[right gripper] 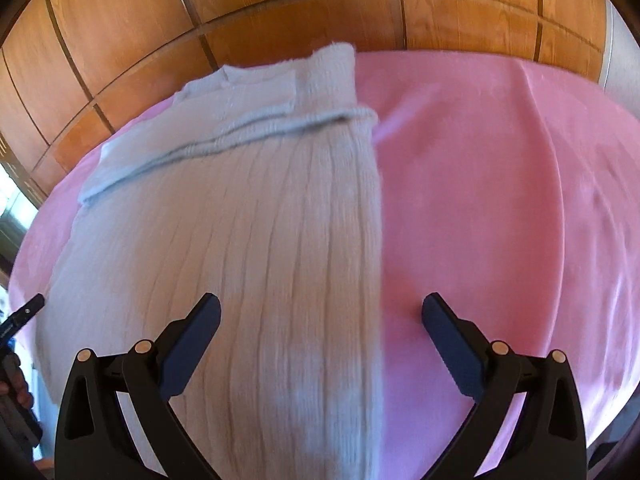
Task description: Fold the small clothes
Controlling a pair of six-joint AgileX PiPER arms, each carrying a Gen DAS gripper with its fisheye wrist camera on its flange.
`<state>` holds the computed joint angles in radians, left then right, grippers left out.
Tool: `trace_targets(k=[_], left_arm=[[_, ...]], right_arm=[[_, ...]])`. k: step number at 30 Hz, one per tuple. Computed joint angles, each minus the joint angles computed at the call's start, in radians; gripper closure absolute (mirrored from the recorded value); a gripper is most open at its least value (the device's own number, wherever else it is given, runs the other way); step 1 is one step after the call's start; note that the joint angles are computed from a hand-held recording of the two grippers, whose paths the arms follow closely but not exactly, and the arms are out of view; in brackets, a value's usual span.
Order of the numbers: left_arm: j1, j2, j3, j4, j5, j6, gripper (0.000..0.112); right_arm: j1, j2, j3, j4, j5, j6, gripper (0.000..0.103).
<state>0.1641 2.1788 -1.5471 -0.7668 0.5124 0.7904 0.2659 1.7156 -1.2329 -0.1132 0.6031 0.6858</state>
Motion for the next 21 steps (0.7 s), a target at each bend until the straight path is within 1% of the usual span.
trace_targets(k=[1, 3, 5, 7, 9, 10, 12, 13, 14, 15, 16, 17, 18, 19, 21], left_arm=[[0.015, -0.010, 0.022, -0.011, 0.022, 0.019, 0.056], [0.038, -0.036, 0.080, -0.056, 0.029, 0.081, 0.056], [0.054, -0.060, 0.128, -0.089, 0.037, 0.138, 0.059], [0.069, -0.088, 0.181, -0.118, 0.045, 0.195, 0.060], [0.080, -0.107, 0.218, -0.128, 0.064, 0.229, 0.067], [0.082, -0.110, 0.224, -0.123, 0.071, 0.230, 0.073], [0.089, -0.114, 0.237, -0.136, 0.101, 0.253, 0.090], [0.089, -0.112, 0.231, -0.133, 0.115, 0.254, 0.099], [0.085, -0.116, 0.235, -0.134, 0.117, 0.259, 0.105], [0.082, -0.123, 0.239, -0.140, 0.122, 0.276, 0.105], [0.084, -0.124, 0.233, -0.145, 0.136, 0.282, 0.106], [0.088, -0.121, 0.222, -0.148, 0.153, 0.279, 0.106], [0.095, -0.117, 0.206, -0.154, 0.181, 0.277, 0.106], [0.108, -0.109, 0.179, -0.169, 0.227, 0.276, 0.107], [0.122, -0.097, 0.138, -0.190, 0.281, 0.267, 0.107]], right_arm=[[0.003, -0.025, 0.031, 0.019, -0.009, -0.014, 0.002], [0.017, -0.066, 0.083, 0.043, -0.022, -0.027, 0.002], [0.037, -0.103, 0.122, 0.063, -0.025, -0.032, 0.003], [0.069, -0.140, 0.154, 0.072, -0.014, -0.023, 0.008], [0.099, -0.158, 0.170, 0.054, 0.003, 0.001, 0.023], [0.117, -0.170, 0.178, 0.045, 0.016, 0.011, 0.027], [0.131, -0.183, 0.191, 0.085, 0.031, -0.027, 0.048], [0.128, -0.184, 0.191, 0.104, 0.036, -0.053, 0.053], [0.129, -0.184, 0.189, 0.116, 0.041, -0.072, 0.065], [0.116, -0.186, 0.185, 0.156, 0.043, -0.110, 0.078], [0.100, -0.190, 0.187, 0.199, 0.037, -0.142, 0.085], [0.080, -0.195, 0.187, 0.248, 0.027, -0.173, 0.089], [0.075, -0.199, 0.185, 0.263, 0.018, -0.180, 0.090], [0.066, -0.206, 0.179, 0.286, 0.006, -0.201, 0.090], [0.045, -0.213, 0.163, 0.339, -0.007, -0.251, 0.091]])
